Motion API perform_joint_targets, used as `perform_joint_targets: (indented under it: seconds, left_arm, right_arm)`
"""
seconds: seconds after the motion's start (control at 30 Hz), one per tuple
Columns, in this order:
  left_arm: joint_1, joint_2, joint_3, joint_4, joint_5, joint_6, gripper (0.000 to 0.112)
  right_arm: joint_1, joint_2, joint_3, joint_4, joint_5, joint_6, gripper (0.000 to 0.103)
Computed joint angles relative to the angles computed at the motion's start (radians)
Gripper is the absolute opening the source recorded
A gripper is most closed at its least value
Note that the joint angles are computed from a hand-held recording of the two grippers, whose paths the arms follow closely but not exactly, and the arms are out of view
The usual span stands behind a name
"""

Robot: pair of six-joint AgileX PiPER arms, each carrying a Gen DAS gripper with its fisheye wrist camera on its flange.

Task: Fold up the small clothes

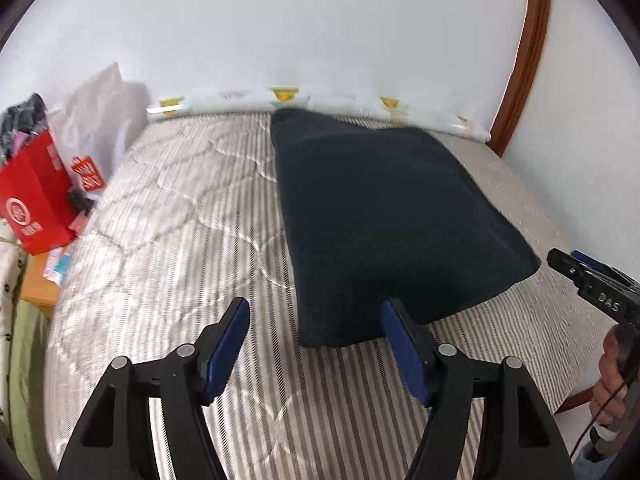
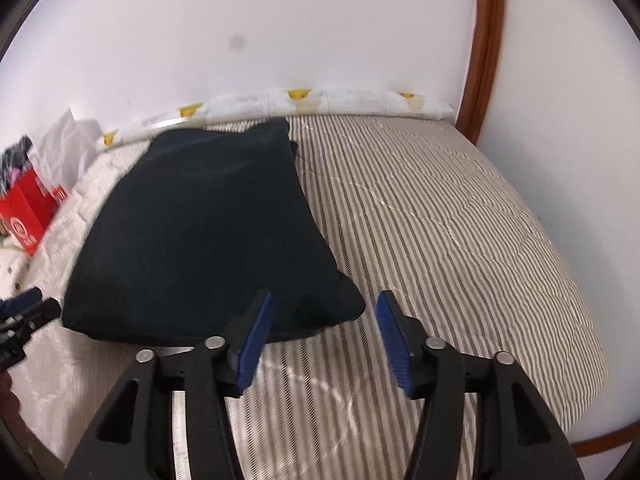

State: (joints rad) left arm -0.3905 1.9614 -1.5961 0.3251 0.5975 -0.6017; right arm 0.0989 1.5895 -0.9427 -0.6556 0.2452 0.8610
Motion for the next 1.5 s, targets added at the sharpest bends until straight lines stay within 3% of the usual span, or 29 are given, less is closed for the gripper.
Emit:
perform_joint_targets:
  seconds: [0.13,0.23,0.33,0.37,0.43,0.53,0.73,1.1,1.5]
  left_arm:
    - [-0.038,-0.098,0.09,0.109,-0.022,-0.123,0.079]
    - [-0.077,-0.178,0.166,0.186,-0.036,-0.217,0.083]
    - [-0.121,-0.25,0.227,0.241,-0.038,-0.271,0.086]
    - [-0.14,-0.273,0.244,0.268,-0.028,-0.295,0.088]
    - [-0.172,-0.308,0.271,0.317,-0.009,-0.338,0.09]
    - [-0.219,-0.345,0.293,0.389,0.031,-0.409,0.09]
    - [-0.306,-0.393,0.316,0.499,0.114,-0.528,0.091]
    - [-0.352,-0.389,0.288,0.548,0.173,-0.566,0.091]
    - [-0.355,-0.399,0.306,0.56,0.178,-0.594,0.092]
  right_arm:
    - [0.031,-0.139,0.076,-0.068,0.039,0.077,0.073]
    - [0.049,-0.242,0.12,-0.02,0.071,0.023,0.076]
    - [0.088,-0.351,0.179,-0.094,0.114,0.099,0.081]
    - [0.106,-0.391,0.199,-0.114,0.134,0.122,0.083]
    - [0.127,-0.446,0.226,-0.128,0.154,0.141,0.096]
    - [0.175,-0.537,0.27,-0.174,0.197,0.19,0.102]
    - [0.268,-0.67,0.31,-0.211,0.332,0.234,0.103]
    - [0.226,-0.728,0.332,-0.115,0.347,0.128,0.103]
    - [0.318,-0.716,0.328,-0.184,0.404,0.211,0.103]
